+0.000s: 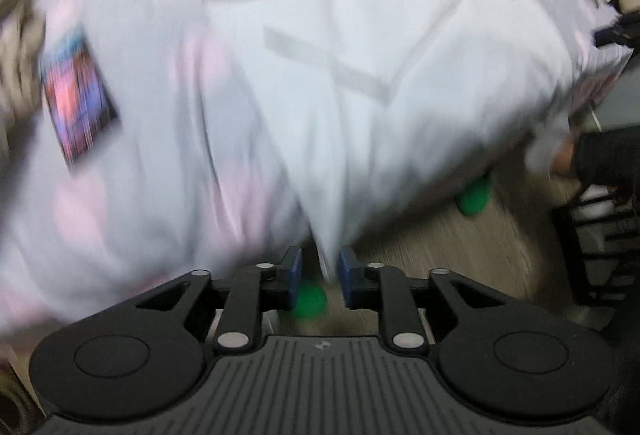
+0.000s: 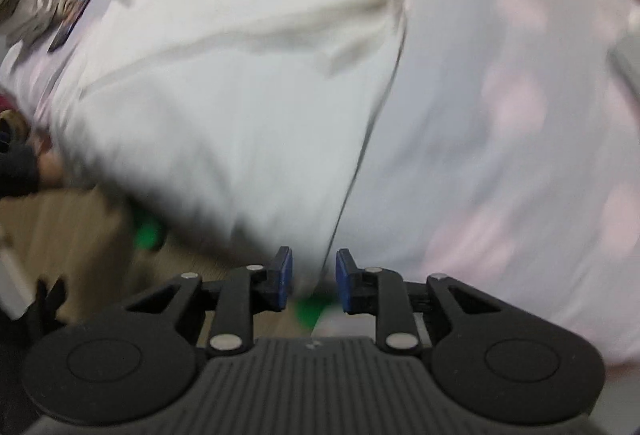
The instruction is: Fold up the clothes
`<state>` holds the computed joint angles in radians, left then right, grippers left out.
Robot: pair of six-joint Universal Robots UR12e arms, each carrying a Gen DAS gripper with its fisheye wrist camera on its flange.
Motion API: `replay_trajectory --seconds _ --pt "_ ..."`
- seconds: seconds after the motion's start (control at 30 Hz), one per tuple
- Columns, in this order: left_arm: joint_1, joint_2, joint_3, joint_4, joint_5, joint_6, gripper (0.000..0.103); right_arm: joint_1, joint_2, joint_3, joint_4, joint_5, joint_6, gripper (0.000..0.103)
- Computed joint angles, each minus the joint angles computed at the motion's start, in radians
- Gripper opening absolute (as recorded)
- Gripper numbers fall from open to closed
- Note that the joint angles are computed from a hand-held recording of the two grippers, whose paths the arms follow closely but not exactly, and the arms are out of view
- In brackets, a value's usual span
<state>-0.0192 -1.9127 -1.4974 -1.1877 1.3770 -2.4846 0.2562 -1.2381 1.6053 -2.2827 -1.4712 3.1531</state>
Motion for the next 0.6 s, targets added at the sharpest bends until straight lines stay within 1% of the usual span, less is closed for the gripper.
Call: replay_trajectory --seconds 0.03,0.1,0.13,0.2,0.27,0.33,0.43,0.53,0.6 --pt "-0.007 -0.015 0.026 0.022 -0.010 0.007 0.028 0.003 0.018 -0.024 -0.035 -0.014 -0.008 0.031" --pt "-0.020 -0.049 0.076 0.094 -0.047 0.025 0.039 0.004 0.063 -0.079 -0.112 -0.035 -0.018 0.033" --pt "-0.028 -0.070 0.100 0.140 -0.057 0.022 0.048 0.004 0.090 -0.108 -0.156 -0.049 -0.021 0.033" --pt "-0.045 -0.121 0.151 0.250 -0.063 -0.017 0.048 0.003 0.144 -0.170 -0.228 -0.076 -0.030 0.034" --pt "-0.061 -0.183 0.209 0.351 -0.066 -0.072 0.048 -0.002 0.202 -0.238 -0.269 -0.106 -0.046 0.034" --pt "-0.080 -0.251 0.273 0.431 -0.065 -0.130 0.048 -0.009 0.264 -0.313 -0.296 -0.139 -0.067 0.034" --pt "-0.104 -0.345 0.366 0.516 -0.092 -0.187 0.047 -0.022 0.351 -0.425 -0.318 -0.160 -0.086 0.034" --pt "-0.123 -0.430 0.461 0.559 -0.168 -0.246 0.047 -0.039 0.433 -0.532 -0.323 -0.149 -0.092 0.034" --pt "-0.138 -0.489 0.534 0.573 -0.236 -0.299 0.047 -0.050 0.484 -0.602 -0.312 -0.131 -0.082 0.035"
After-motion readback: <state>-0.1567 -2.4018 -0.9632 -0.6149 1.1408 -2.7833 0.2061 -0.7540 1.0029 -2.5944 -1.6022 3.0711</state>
